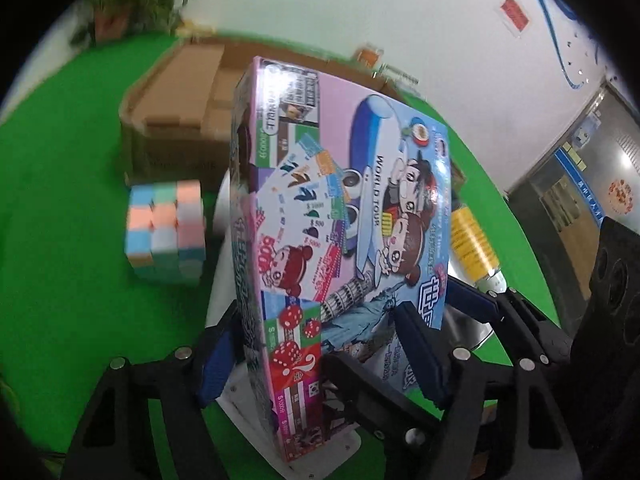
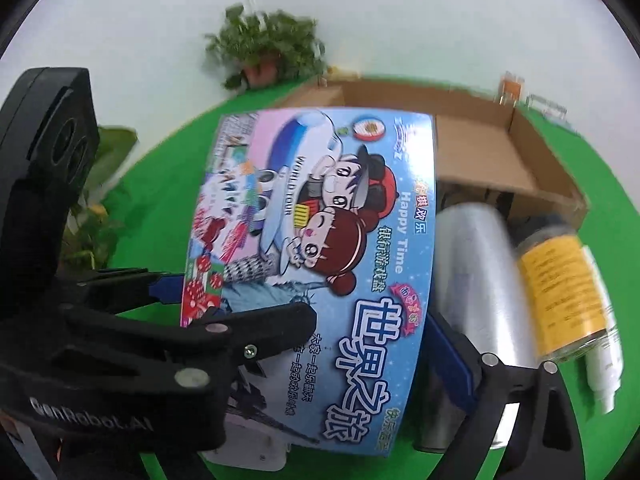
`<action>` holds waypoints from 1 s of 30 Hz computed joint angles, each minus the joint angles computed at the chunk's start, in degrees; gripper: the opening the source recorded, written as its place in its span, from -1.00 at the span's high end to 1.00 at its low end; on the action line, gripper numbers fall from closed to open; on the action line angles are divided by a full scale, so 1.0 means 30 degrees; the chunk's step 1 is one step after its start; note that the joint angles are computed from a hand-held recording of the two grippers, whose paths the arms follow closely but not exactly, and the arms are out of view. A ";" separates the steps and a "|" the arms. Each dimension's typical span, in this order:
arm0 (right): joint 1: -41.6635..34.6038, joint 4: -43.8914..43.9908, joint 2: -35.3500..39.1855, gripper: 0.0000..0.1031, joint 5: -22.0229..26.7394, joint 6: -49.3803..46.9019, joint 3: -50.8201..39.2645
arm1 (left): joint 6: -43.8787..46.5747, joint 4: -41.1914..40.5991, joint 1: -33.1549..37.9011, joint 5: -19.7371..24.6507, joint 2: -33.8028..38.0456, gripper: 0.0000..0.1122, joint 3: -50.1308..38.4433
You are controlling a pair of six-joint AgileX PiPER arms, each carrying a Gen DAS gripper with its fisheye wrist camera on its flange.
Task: Organize rigid objects
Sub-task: 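Carry the game box over the cardboard box, lower it inside, release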
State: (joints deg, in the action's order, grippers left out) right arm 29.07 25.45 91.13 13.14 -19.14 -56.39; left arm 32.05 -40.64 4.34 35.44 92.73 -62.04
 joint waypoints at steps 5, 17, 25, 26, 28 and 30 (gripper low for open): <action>0.0054 0.0910 -0.2289 -0.79 -0.1832 -0.1076 0.0811 | -0.0644 0.0480 -0.0427 -0.0852 -0.2108 -0.33 0.0139; -0.1199 -0.2610 -0.1570 -0.75 -0.1010 0.2609 -0.3968 | -0.3056 0.3037 -0.1210 0.1064 0.0891 -0.34 -0.7929; -0.1880 -0.2116 0.2126 -0.64 0.1823 0.2589 -0.9608 | -0.5167 0.5048 -0.0824 0.4690 0.5618 -0.34 -1.5640; -0.2050 -0.1833 0.2801 -0.64 0.2373 0.2489 -1.0579 | -0.5549 0.5405 -0.0832 0.5235 0.6346 -0.34 -1.6805; -0.2373 -0.1178 0.4273 -0.64 0.3567 0.2319 -1.2686 | -0.6540 0.6303 -0.1027 0.6257 0.7542 -0.34 -1.8956; -0.2734 -0.1114 0.5920 -0.64 0.4886 0.2527 -1.5190 | -0.7129 0.6838 -0.1037 0.7456 0.8957 -0.34 -2.1411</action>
State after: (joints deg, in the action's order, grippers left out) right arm 20.87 22.10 108.88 27.80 -11.56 -101.96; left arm 10.67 -20.13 1.23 57.81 119.60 -126.27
